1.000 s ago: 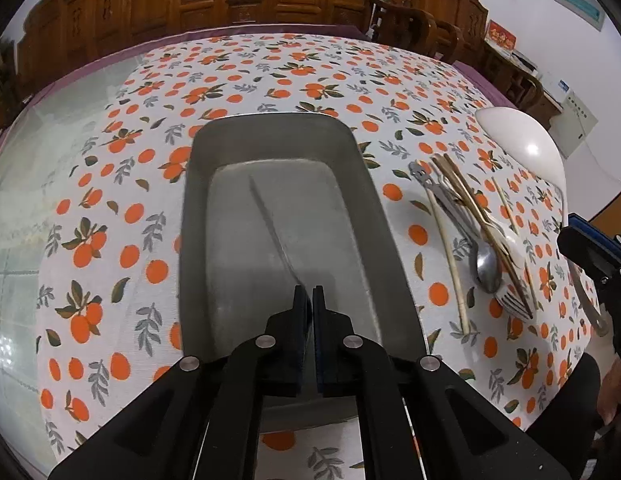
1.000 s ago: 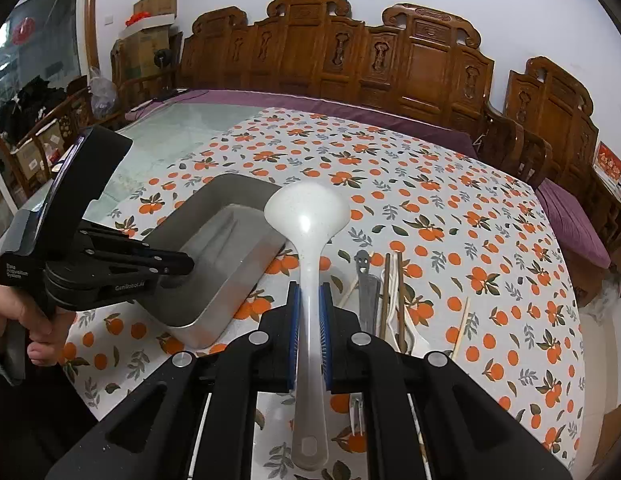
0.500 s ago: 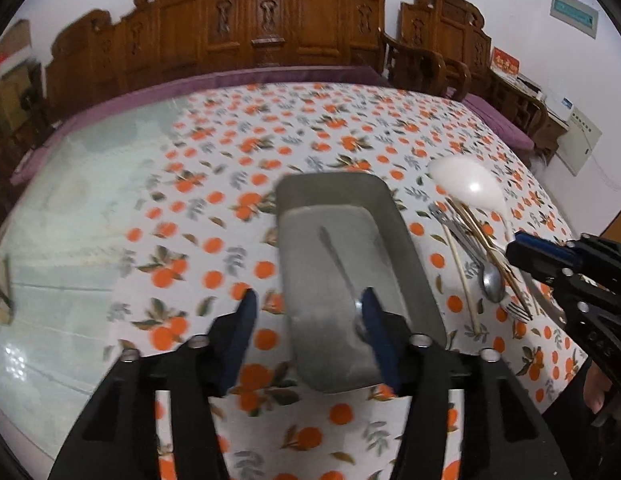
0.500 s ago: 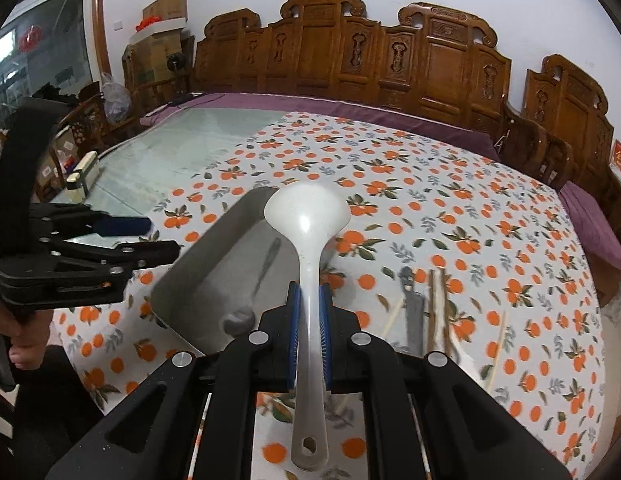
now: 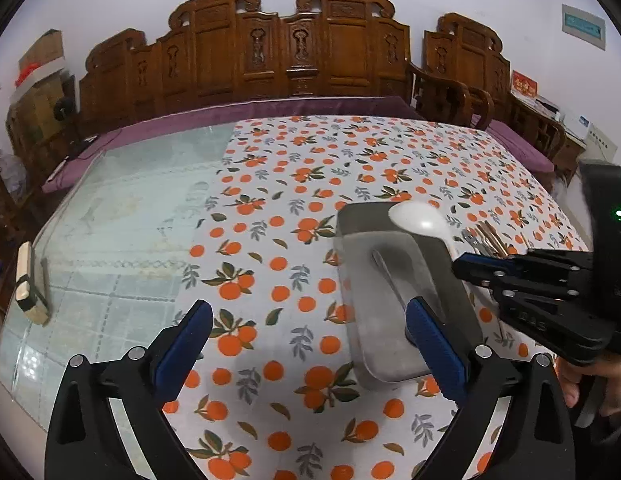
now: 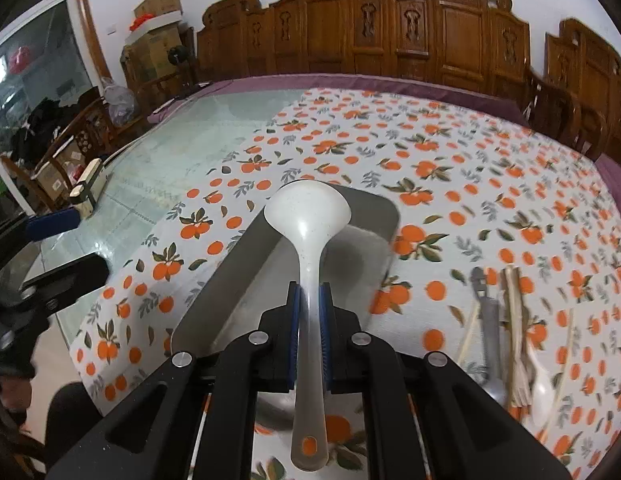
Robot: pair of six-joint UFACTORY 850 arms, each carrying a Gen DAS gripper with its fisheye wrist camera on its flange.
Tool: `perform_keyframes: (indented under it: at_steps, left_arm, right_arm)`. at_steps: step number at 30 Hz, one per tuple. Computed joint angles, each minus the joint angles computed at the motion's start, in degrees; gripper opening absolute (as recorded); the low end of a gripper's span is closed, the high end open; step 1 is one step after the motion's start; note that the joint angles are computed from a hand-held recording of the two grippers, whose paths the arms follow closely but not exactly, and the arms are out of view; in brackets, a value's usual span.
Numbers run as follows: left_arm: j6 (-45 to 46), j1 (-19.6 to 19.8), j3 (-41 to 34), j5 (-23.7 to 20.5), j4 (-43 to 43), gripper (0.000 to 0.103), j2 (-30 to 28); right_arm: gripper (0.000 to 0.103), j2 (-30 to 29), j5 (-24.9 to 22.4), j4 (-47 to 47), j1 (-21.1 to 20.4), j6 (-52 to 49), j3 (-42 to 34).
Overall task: Organize utensils
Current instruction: 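Lower the ladle into the grey tray and open the right gripper while the left gripper drops the spoon there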
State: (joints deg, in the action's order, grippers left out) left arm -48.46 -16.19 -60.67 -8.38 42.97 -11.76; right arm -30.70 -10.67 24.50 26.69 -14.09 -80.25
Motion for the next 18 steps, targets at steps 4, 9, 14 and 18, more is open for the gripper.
perform_keyframes:
  at_steps: [4, 9, 14, 18]
  left_arm:
    - [2.39, 0.76, 0.19, 0.37, -3.05, 0.094, 0.40]
    - [0.99, 0.85, 0.23, 0.58, -1.99, 0.094, 0.71]
    - [0.60, 0.58, 0.36, 0.82, -1.53, 0.094, 0.78]
    - [-1.75, -0.39, 0.67, 0.69, 1.27, 0.094, 0.71]
  right_arm:
    - [0.011, -3.85, -3.12, 2.29, 0.08, 0.32, -4.38]
    - [0.012, -7.29, -6.33, 4.86, 0.04, 1.04, -8.13]
    - [0.013, -7.38, -7.19, 13.64, -0.40, -7.43, -7.71]
    - [0.013, -4.05, -5.69, 19.48, -1.00, -16.06, -3.59]
